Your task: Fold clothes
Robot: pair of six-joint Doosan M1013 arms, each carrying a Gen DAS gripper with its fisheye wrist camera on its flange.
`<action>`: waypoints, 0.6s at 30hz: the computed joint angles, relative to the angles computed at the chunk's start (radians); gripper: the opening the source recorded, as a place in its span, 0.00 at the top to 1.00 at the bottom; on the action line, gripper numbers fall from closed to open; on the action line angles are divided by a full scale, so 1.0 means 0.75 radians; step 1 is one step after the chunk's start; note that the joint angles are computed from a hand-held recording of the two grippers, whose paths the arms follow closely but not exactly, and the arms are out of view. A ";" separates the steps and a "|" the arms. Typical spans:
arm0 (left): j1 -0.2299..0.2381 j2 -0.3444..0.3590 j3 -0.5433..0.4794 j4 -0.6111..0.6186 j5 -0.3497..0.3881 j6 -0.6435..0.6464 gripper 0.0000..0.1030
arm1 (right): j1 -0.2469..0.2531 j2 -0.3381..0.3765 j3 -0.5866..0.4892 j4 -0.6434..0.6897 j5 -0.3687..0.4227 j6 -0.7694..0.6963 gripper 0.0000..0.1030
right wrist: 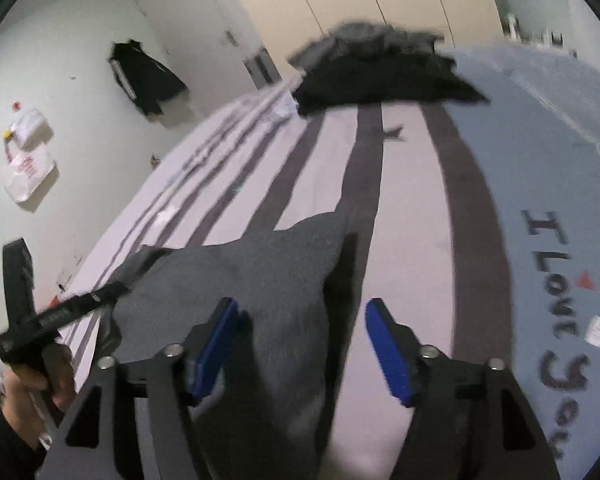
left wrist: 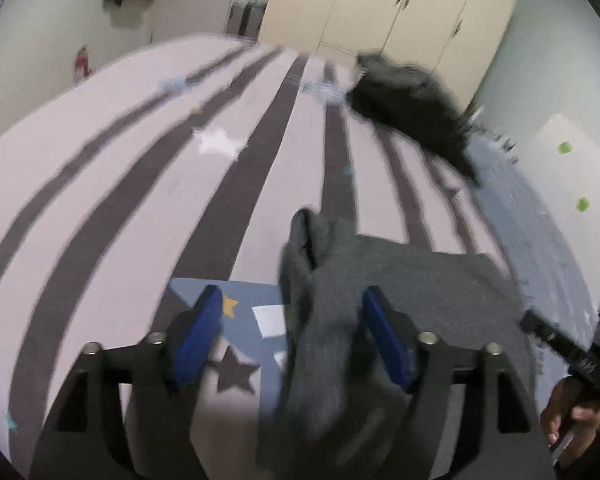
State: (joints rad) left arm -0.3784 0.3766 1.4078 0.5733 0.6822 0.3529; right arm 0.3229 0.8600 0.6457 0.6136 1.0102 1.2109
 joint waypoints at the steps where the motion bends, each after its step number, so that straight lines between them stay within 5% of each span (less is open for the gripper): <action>1: -0.014 -0.026 0.036 0.031 -0.021 -0.012 0.23 | -0.001 -0.037 0.067 0.009 -0.022 -0.054 0.35; 8: -0.058 -0.065 0.129 -0.077 -0.006 0.055 0.19 | -0.014 -0.162 0.320 0.118 -0.003 -0.168 0.30; 14: 0.007 -0.053 0.147 -0.333 -0.114 0.116 0.14 | -0.030 -0.115 0.265 0.186 0.088 -0.044 0.19; 18: 0.030 -0.042 0.126 -0.590 -0.162 0.371 0.15 | -0.036 -0.057 0.171 0.266 0.193 -0.053 0.19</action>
State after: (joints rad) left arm -0.3558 0.3450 1.5026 0.1308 0.5606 0.6312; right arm 0.2958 0.8175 0.7737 0.8132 1.1552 1.1711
